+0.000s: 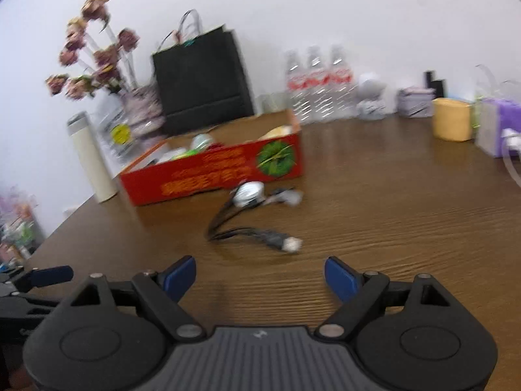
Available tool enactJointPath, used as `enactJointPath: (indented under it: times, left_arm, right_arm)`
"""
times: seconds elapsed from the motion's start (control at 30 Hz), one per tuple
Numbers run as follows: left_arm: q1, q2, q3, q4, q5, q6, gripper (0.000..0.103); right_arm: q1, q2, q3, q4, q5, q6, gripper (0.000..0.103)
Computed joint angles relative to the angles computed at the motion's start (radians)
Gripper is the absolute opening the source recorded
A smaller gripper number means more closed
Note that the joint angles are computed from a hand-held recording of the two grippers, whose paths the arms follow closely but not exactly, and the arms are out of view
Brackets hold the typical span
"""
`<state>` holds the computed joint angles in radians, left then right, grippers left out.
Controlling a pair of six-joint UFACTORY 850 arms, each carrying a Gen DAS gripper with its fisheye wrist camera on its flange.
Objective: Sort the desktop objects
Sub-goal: 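Move both tools back toward the cable and remaining items on the table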
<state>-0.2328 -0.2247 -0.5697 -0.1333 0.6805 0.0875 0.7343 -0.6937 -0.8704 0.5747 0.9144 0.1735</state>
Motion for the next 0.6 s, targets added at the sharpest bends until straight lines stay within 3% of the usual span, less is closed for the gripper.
enactJointPath:
  times: [0.03, 0.1, 0.17, 0.27, 0.43, 0.47, 0.5, 0.6]
  left_arm:
    - [-0.001, -0.009, -0.011, 0.040, 0.006, -0.014, 0.097]
    - [0.002, -0.042, -0.048, 0.151, 0.044, -0.031, 0.077]
    - [-0.001, -0.092, -0.100, 0.210, 0.072, -0.003, 0.064]
    - [0.000, -0.158, -0.208, 0.316, -0.055, 0.015, 0.053]
    - [0.024, -0.232, -0.326, 0.580, -0.160, -0.110, 0.051]
    - [0.022, -0.245, -0.349, 0.613, -0.190, -0.119, 0.043]
    - [0.020, -0.254, -0.358, 0.622, -0.199, -0.107, 0.024]
    - [0.019, -0.253, -0.347, 0.617, -0.183, -0.114, 0.012]
  right_arm:
    - [-0.009, 0.005, 0.004, 0.001, 0.004, 0.019, 0.086]
    - [-0.031, 0.015, 0.014, -0.019, 0.013, 0.041, 0.085]
    - [-0.042, 0.018, 0.015, -0.001, 0.017, 0.024, 0.085]
    - [-0.061, 0.019, 0.011, -0.006, 0.002, 0.038, 0.085]
    - [-0.088, 0.013, 0.014, -0.031, 0.004, 0.055, 0.085]
    - [-0.090, 0.009, 0.011, -0.032, 0.006, 0.063, 0.085]
    - [-0.095, 0.004, 0.008, -0.037, 0.009, 0.077, 0.085]
    - [-0.110, -0.014, -0.014, -0.058, -0.009, 0.088, 0.085]
